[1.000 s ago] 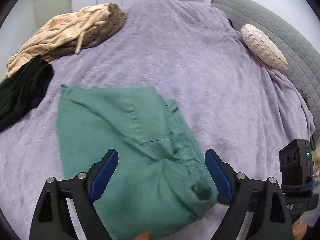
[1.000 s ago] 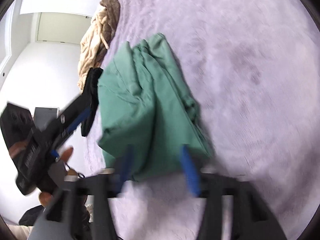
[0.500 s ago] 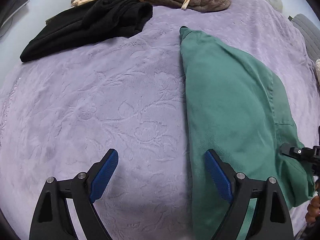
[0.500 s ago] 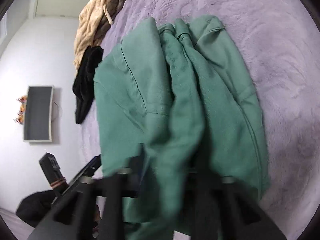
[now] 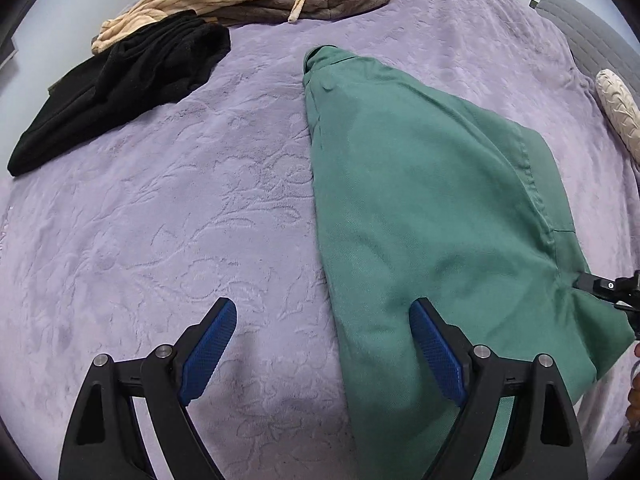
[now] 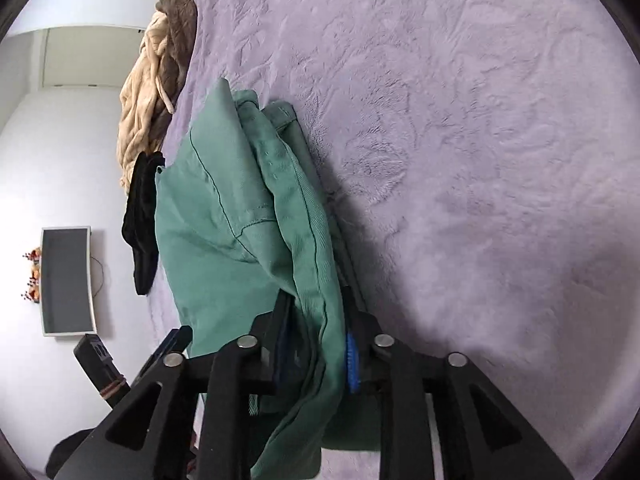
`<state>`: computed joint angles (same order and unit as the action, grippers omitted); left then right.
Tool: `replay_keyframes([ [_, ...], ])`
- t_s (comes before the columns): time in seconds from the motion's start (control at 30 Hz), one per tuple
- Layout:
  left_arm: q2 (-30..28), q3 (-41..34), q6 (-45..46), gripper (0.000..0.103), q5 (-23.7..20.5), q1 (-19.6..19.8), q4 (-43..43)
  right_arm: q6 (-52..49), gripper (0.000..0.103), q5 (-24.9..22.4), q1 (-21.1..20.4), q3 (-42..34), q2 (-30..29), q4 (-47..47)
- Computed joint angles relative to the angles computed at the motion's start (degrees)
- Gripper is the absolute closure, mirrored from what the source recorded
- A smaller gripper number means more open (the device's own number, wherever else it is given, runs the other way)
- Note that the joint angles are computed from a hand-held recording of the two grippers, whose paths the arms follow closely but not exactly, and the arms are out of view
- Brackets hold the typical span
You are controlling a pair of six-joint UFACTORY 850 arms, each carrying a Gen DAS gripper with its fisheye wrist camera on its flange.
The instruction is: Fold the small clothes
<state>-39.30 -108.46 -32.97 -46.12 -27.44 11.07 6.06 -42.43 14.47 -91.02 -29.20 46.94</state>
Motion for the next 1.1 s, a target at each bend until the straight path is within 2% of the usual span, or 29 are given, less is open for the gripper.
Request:
replay_keyframes([
  [0.03, 0.49, 0.31, 0.32, 0.014, -0.63, 0.23, -0.67, 0.49, 0.05, 0.74, 0.33, 0.78, 1.65, -2.93],
  [0.07, 1.22, 0.95, 0.45, 0.014, -0.95, 0.35, -0.98, -0.96, 0.05, 1.81, 0.34, 2.3, 3.44, -3.54],
  [0.27, 4.04, 2.54, 3.07, 0.014, -0.05, -0.21, -5.16, -8.26, 0.045, 3.9, 0.56, 9.99, 11.54, 2.79],
  [0.33, 3.59, 1.87, 5.0, 0.014, -0.23, -1.14, -6.25, -9.8, 0.043, 3.68, 1.06, 11.33, 12.44, 5.37],
  [0.4, 2.92, 1.6, 5.49, 0.014, -1.42, -2.36, -4.86, -8.34, 0.043, 3.55, 2.03, 10.85, 12.08, 2.92],
  [0.43, 2.59, 1.8, 5.86, 0.014, -2.22, -2.84, -4.47, -6.54, 0.048, 3.59, 2.64, 9.92, 11.29, 0.31],
  [0.47, 2.61, 2.62, 6.21, 0.014, -2.46, -3.14, -4.46, -4.75, 0.061, 3.96, 3.0, 9.79, 11.1, -1.48],
  [0.5, 2.95, 3.82, 6.31, 0.014, -2.07, -3.27, -4.35, -3.28, 0.092, 4.57, 2.93, 10.15, 11.01, -1.62],
  [0.57, 4.83, 7.87, 6.44, 0.011, 0.44, -3.22, -4.5, -0.61, 0.094, 7.45, 2.29, 13.29, 11.94, 1.08],
  [0.6, 5.39, 9.12, 5.84, 0.002, 0.93, -3.17, -4.03, 0.34, 0.094, 8.25, 1.43, 15.88, 12.37, 4.61],
  [0.73, 7.21, 12.86, 7.54, 0.0, 2.49, -2.67, -5.88, -4.04, 0.094, 6.1, -0.87, 24.25, 13.15, 20.69],
  [0.77, 7.53, 13.38, 7.62, 0.0, 2.77, -2.86, -5.2, -4.9, 0.094, 5.6, -0.94, 24.96, 13.65, 21.18],
  [0.83, 8.22, 14.39, 6.97, 0.0, 3.77, -3.36, -3.07, -2.73, 0.093, 4.67, -0.99, 24.19, 14.48, 16.35],
  [1.0, 8.38, 14.69, 6.55, 0.0, 3.92, -3.36, -3.11, -0.97, 0.088, 7.11, -1.26, 20.26, 17.21, 6.07],
  [1.07, 8.32, 14.76, 6.4, 0.0, 4.18, -3.3, -2.79, -1.05, 0.067, 6.93, -1.25, 15.69, 15.26, 1.93],
  [1.1, 8.2, 14.7, 6.26, 0.0, 4.25, -3.3, -2.59, 0.02, 0.045, 6.49, -1.02, 12.48, 13.31, -1.05],
])
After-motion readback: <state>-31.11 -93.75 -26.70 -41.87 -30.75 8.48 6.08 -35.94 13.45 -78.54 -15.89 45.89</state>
